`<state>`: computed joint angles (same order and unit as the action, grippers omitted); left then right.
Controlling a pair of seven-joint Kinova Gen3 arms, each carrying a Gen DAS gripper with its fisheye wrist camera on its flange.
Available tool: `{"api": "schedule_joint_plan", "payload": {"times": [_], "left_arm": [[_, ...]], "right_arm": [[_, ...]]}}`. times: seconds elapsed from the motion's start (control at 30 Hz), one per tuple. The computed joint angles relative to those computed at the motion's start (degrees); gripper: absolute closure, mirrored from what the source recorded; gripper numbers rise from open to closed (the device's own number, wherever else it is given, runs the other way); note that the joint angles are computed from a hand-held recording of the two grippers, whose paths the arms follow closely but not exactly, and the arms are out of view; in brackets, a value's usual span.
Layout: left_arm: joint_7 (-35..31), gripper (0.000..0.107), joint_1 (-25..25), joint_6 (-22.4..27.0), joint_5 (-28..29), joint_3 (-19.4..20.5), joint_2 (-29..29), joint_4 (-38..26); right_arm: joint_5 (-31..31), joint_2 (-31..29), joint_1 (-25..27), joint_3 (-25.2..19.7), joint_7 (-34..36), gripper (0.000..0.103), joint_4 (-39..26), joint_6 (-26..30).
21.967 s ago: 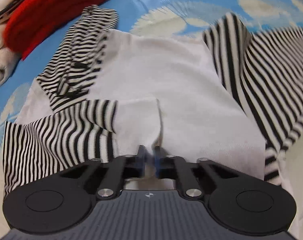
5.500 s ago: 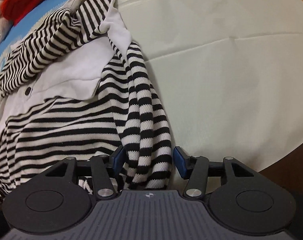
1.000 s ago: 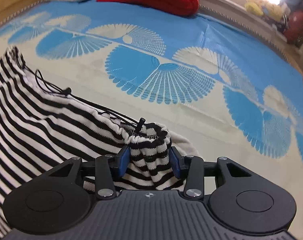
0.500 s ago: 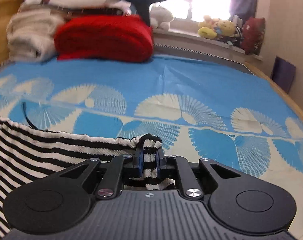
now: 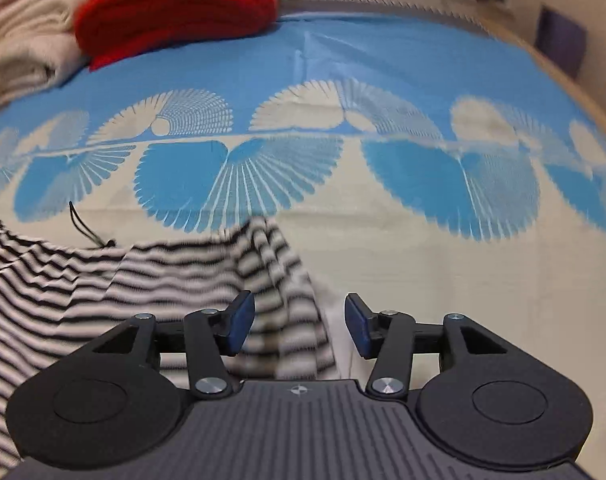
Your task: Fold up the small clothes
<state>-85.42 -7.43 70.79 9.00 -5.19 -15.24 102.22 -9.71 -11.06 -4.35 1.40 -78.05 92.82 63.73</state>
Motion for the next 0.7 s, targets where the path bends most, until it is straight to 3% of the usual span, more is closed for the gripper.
{"api": "schedule_joint_plan", "payload": {"times": [0.27,0.4,0.53,0.6,0.67,0.7], "left_arm": [[-8.35,0.062,-1.51,8.23,3.22,-6.63,-5.0,4.43],[-11.3,0.062,-1.39,10.79,1.95,-5.61,-5.86,5.72],[-11.26,0.063,-1.35,11.76,0.37,-3.15,-5.9,6.88],[-11.36,0.071,-0.72,11.2,-0.52,-1.71,-6.25,7.05],[-11.85,0.106,-0.11,10.86,-0.73,-1.5,-6.88,6.82],[-11.72,0.107,-0.06,10.78,-1.08,-1.35,-7.5,6.4]], "right_arm": [[-4.42,-2.01,4.17,6.79,3.35,0.046,0.21,14.74],[-3.18,-0.85,6.07,6.52,3.71,0.045,0.67,20.71],[-0.33,-2.12,5.46,3.75,5.55,0.045,2.46,21.62],[0.49,-2.92,4.93,2.88,5.71,0.046,2.81,21.36],[-0.38,-3.16,4.73,3.71,6.32,0.066,1.98,21.9],[-2.02,-2.93,4.89,4.79,6.56,0.088,1.23,22.11]]}}
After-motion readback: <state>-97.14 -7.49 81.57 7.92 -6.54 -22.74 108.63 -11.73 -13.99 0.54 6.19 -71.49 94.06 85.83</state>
